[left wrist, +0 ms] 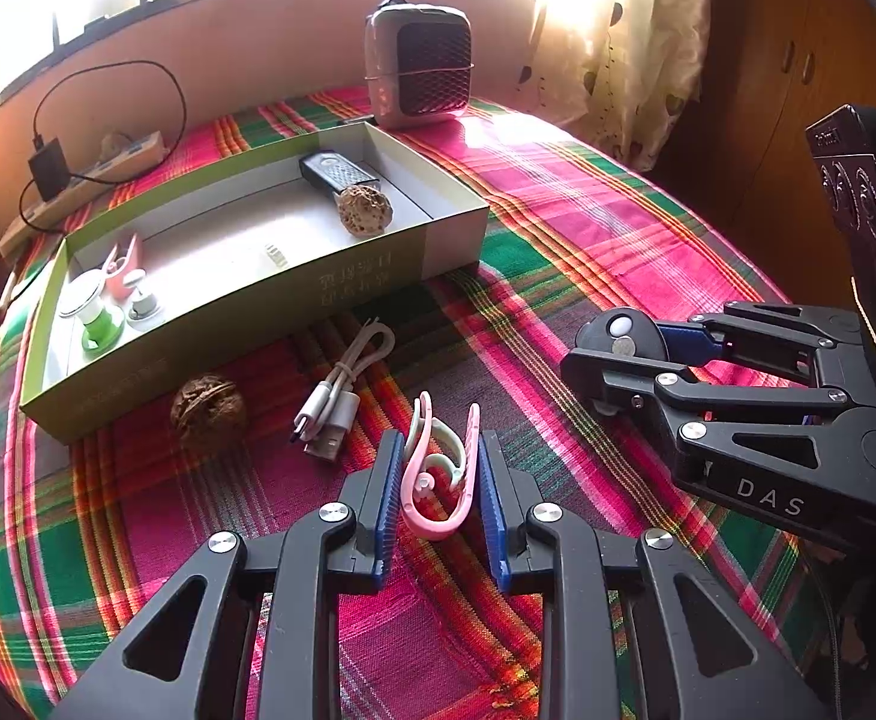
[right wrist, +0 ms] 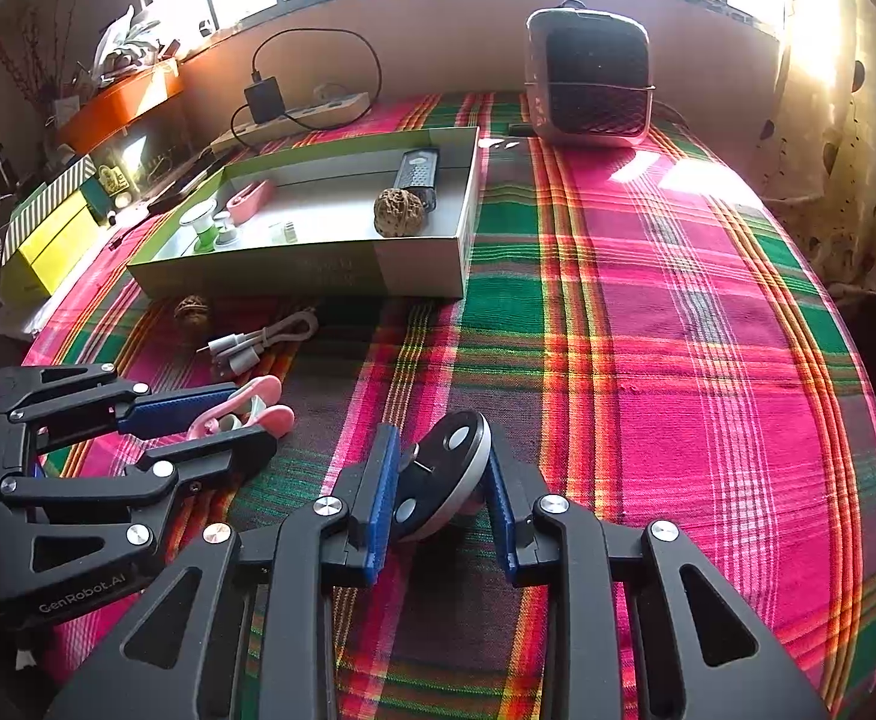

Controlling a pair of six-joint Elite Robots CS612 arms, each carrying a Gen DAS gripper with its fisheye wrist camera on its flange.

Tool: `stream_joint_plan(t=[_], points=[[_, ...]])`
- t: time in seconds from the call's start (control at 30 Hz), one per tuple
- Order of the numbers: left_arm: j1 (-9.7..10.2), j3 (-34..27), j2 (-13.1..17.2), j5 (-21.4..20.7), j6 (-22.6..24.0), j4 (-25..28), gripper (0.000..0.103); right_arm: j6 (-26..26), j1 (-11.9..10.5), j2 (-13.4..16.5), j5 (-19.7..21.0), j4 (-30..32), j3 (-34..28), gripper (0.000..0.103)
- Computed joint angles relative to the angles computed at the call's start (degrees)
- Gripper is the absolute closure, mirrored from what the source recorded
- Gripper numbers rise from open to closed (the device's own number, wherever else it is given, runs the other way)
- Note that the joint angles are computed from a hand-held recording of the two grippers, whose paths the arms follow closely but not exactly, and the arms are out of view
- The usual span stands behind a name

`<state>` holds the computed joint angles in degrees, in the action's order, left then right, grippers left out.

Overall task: Organize objects
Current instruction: 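Lift and carry the black disc device and pink clip in both tools toward the box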

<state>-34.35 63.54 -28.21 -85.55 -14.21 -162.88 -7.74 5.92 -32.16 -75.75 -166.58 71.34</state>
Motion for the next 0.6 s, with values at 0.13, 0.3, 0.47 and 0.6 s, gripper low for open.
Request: stream_joint_plan(t=[0.13,0.3,0.47,0.6], points=[[0.02,-0.1,0.0,0.1,0.0,-0.1,0.081,-0.1,0.0,0.0,-0.2,0.0,0.0,0.074],[0.04,-0.2,0.1,0.1,0.0,-0.2,0.081,-0.2,0.1,0.0,-0.5,-0.1,0.1,0.075],[0.06,-0.2,0.1,0.1,0.0,-0.2,0.081,-0.2,0.2,0.0,-0.8,-0.2,0.1,0.075],[0.08,-0.1,0.1,0.0,0.0,-0.3,0.081,-0.1,0.3,0.0,-1.0,-0.3,0.2,0.075]])
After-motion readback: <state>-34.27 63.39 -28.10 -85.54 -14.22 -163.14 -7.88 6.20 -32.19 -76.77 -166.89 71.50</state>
